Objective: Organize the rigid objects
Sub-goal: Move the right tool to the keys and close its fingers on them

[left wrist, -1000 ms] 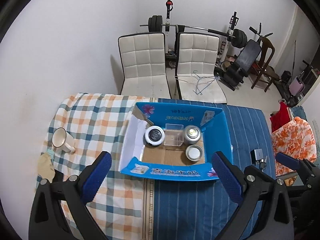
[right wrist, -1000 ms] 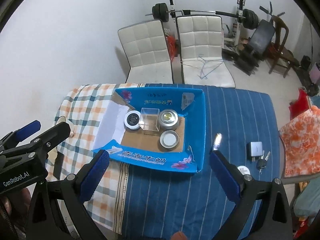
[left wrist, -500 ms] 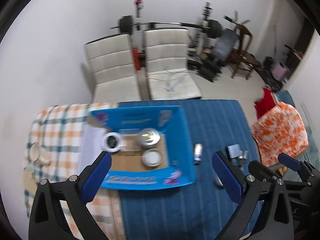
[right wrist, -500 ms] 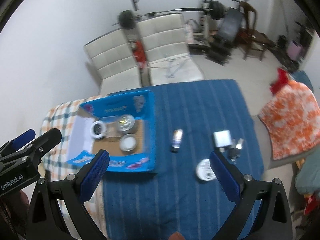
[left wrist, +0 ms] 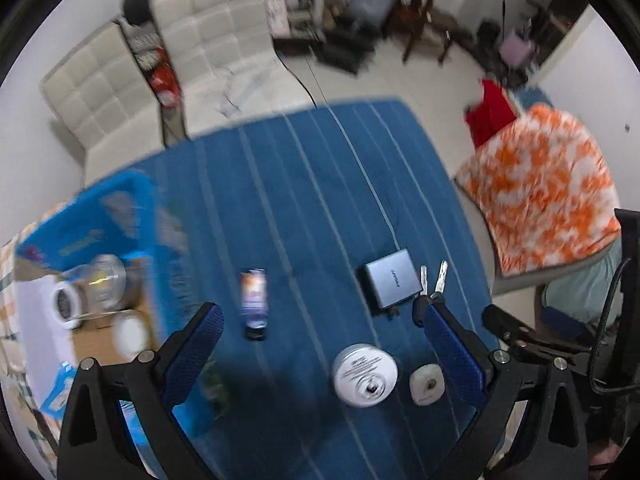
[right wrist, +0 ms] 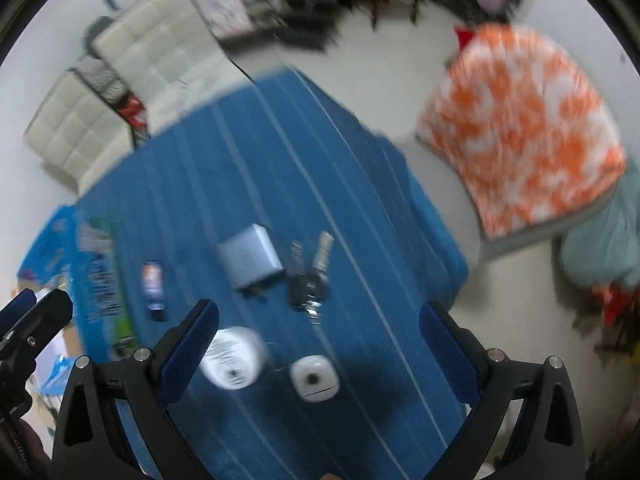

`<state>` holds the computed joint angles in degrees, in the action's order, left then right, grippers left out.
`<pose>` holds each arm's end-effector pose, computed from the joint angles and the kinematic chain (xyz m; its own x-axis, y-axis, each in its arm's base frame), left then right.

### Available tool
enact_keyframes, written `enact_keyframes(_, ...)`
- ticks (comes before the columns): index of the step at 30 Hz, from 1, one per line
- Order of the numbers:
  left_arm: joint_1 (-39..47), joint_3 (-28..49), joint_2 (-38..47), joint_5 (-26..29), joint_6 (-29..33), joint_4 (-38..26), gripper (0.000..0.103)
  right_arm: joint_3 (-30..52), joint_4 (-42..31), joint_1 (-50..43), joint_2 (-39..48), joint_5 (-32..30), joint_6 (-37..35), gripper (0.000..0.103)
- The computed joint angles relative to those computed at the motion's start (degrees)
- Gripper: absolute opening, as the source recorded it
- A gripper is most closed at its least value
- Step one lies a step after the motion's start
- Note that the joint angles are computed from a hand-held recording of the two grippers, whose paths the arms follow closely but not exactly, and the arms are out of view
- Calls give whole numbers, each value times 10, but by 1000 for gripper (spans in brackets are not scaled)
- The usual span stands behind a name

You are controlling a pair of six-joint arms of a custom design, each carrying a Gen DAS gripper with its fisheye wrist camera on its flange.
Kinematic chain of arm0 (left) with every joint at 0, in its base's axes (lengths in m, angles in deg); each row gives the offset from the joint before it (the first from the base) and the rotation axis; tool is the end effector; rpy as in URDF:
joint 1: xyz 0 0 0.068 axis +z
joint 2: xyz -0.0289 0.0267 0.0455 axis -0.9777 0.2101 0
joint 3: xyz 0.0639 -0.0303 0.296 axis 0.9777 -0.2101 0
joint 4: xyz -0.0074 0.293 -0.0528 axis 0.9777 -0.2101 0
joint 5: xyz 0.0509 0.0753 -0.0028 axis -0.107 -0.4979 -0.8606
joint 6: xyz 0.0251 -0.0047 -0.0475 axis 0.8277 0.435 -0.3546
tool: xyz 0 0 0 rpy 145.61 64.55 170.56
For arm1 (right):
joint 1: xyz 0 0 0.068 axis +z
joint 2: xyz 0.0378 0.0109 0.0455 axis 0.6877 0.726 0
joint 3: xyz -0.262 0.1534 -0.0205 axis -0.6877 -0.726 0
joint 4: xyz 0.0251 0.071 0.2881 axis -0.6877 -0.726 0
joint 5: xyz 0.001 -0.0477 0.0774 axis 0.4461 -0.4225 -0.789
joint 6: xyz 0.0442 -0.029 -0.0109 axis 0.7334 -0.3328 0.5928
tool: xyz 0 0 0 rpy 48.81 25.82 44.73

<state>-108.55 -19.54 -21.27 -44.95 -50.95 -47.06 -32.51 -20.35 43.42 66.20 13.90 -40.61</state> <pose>0.1807 -0.1080 0.2330 -0.9278 0.2911 -0.2332 0.3145 0.9467 -0.0695 0.1880 0.0007 0.2541 -0.8722 0.4731 -0.1246 0.4644 0.8807 0.0930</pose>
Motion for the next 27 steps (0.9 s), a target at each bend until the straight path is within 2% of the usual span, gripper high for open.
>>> enact_keyframes(2, -27, -9, 66, -10, -15, 39, 103, -48, 57, -52, 33, -32, -26, 101)
enact_keyframes(5, -37, -12, 131, -26, -17, 68, 103, -92, 142, -87, 109, -66, -45, 93)
enact_keyframes(7, -40, -13, 162, -38, -19, 78, 103, -99, 177, -79, 150, -81, -44, 83)
enact_keyframes(10, -40, -15, 185, -64, -22, 80, 101, -100, 218, -43, 204, -85, -41, 82)
enact_keyframes(14, -28, -17, 213, -60, -26, 96, 101, -89, 230, 8, 222, -29, -32, 78)
enact_keyframes(17, -28, -13, 222, -48, -39, 101, 101, -96, 229, 27, 201, 7, -55, 50)
enact_keyframes(18, -31, -13, 223, -41, -45, 104, 101, -98, 223, 24, 191, 9, -63, 36)
enact_keyframes(19, -35, -10, 224, -31, -50, 106, 101, -100, 215, 19, 180, 11, -70, 33)
enact_keyframes(23, -67, 9, 249, -4, -76, 116, 101, -118, 191, -52, 139, 7, -111, 28)
enact_keyframes(27, -102, 40, 315, 20, -94, 129, 101, -123, 182, -118, 127, -13, -136, 28)
